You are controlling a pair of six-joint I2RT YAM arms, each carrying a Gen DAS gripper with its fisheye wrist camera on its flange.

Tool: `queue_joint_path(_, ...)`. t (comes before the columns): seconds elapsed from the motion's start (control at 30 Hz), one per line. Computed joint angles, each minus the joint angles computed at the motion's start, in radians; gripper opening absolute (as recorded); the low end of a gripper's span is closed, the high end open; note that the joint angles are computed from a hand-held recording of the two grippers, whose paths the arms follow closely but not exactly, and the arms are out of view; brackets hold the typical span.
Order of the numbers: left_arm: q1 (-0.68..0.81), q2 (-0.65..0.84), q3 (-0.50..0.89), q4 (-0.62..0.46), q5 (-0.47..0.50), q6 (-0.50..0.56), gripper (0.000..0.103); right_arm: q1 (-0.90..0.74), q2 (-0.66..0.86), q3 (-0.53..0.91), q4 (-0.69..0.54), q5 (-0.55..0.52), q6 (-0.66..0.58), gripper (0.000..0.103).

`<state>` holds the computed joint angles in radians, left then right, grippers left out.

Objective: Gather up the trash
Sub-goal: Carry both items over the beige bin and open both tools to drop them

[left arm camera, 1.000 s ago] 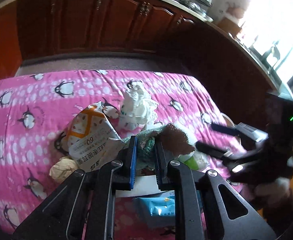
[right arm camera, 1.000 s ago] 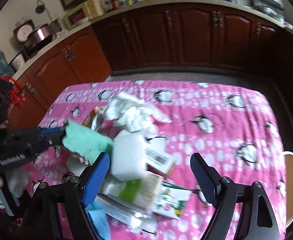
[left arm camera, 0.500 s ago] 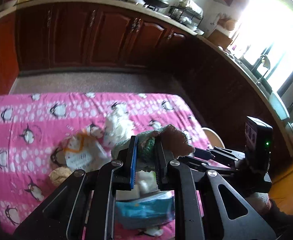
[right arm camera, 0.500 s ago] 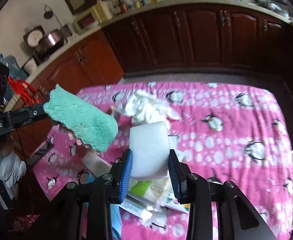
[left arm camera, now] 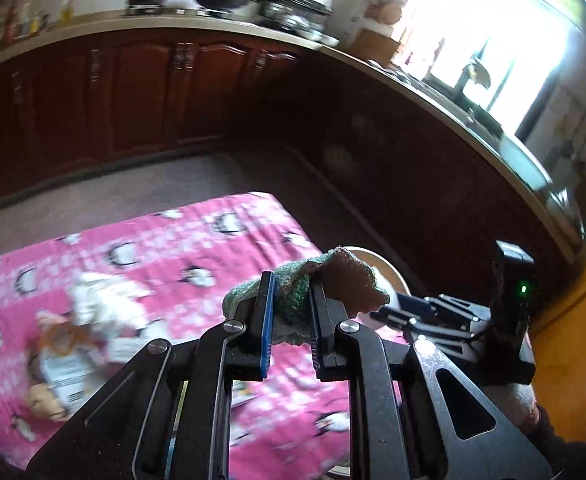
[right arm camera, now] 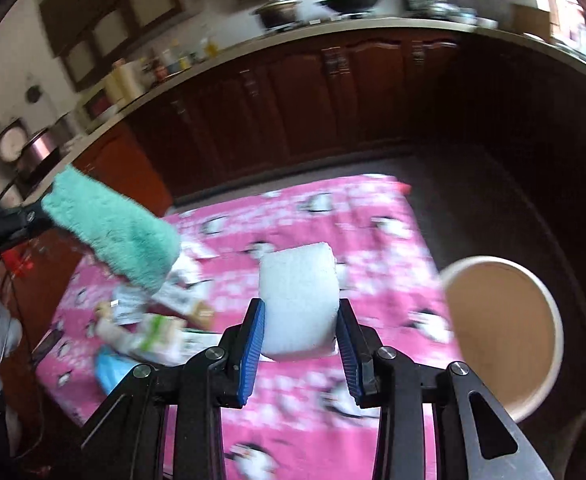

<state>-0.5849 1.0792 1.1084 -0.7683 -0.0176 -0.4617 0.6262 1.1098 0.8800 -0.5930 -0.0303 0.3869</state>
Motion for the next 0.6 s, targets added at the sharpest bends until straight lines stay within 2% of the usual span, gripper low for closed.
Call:
queue_joint_path(0.13,-0.123,0.171,0.077,0.079,-0.031,-0.038,0.013,-0.264,-0.084,-0.054,-0.071,-0.083,-0.087,0.034)
queue_joint_path(0.3,-0.203,0.425,0.235,0.137,-0.044,-0.063,0.013,-0.53,-0.067,-0.104,-0.083,-0.184,-0.21,0.034)
queue_joint_path(0.6,-0.244,0.76,0.508,0.174,0.002,-0.082,0.013,-0.699,0.068,-0.15,-0.001,-0.212,-0.307,0.034)
